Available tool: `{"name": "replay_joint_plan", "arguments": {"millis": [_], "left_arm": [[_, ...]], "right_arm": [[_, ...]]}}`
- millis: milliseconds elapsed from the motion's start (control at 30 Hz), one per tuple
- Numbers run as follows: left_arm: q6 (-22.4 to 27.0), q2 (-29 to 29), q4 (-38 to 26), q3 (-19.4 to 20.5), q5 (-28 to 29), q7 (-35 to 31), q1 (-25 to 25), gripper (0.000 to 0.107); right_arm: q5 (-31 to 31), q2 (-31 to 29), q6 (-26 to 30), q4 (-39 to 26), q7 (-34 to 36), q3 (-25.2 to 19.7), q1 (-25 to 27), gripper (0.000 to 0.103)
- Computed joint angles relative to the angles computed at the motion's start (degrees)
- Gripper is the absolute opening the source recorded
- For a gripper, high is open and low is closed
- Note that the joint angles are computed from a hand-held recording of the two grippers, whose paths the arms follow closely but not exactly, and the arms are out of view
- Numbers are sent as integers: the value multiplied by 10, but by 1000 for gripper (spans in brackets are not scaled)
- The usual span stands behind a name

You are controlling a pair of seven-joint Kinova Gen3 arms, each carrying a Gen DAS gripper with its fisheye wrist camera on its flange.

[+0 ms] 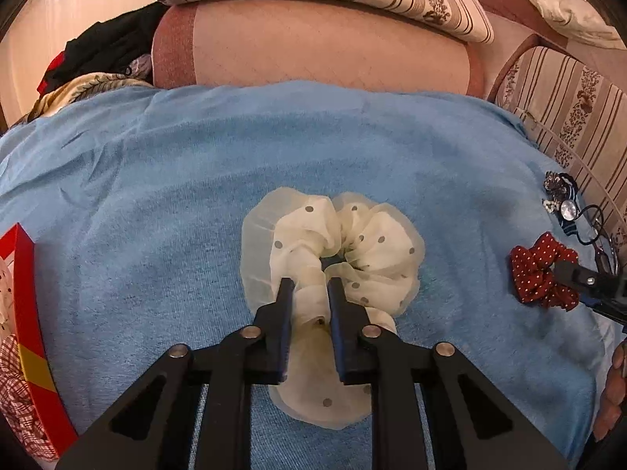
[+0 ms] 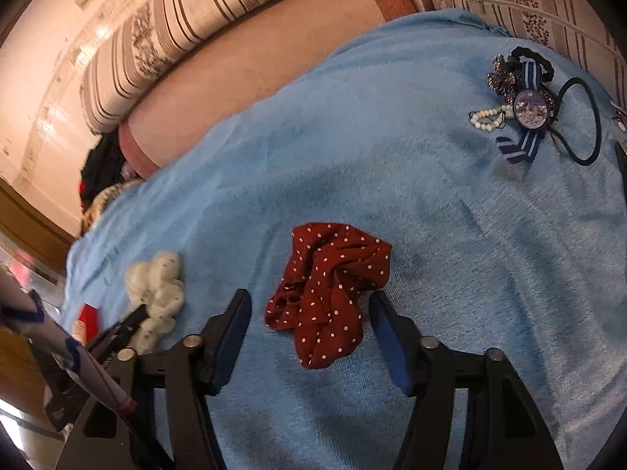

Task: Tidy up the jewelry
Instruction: 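Grasp the white polka-dot scrunchie with the left gripper while the right gripper grasps the red polka-dot scrunchie, then carry the white and red polka-dot scrunchies over the box with both grippers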

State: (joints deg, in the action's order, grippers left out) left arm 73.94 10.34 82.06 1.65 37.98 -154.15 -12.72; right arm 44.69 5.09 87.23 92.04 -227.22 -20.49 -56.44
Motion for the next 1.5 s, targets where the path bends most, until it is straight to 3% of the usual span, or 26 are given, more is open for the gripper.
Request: {"name": "replay_joint_plan", "arguments": {"millis": [67,133,200,300,433,667,1100,1500], "left_arm": [[-17,-4,7,-1,-8,8,6,40],[-19,-2,9,-1,-11,11,7,42],[-18,0,8,-1,-7,15,5,38],[-15,-2,7,-1,-2,16,1,22],[-11,-5,7,-2,5,9,-2,15],[-8,-12,7,-7,23,6,-12,14],[-22,-39,33,-22,54,-32,-16,14],[-30,-61,55,-41,94,-67,-25,14]], "right_arm": [[-7,0,-16,3,9,4,7,37],[-16,10,-10,-8,27,7,12,29],[-15,17,-1,-17,42,10,9,21],[-10,24,13,-25,59,14,0,17],[1,36,29,-41,79,19,-13,16],[47,63,69,-80,123,30,-51,16],[86,100,37,-122,212,59,-80,16],[91,114,23,-137,236,79,-95,16]]}}
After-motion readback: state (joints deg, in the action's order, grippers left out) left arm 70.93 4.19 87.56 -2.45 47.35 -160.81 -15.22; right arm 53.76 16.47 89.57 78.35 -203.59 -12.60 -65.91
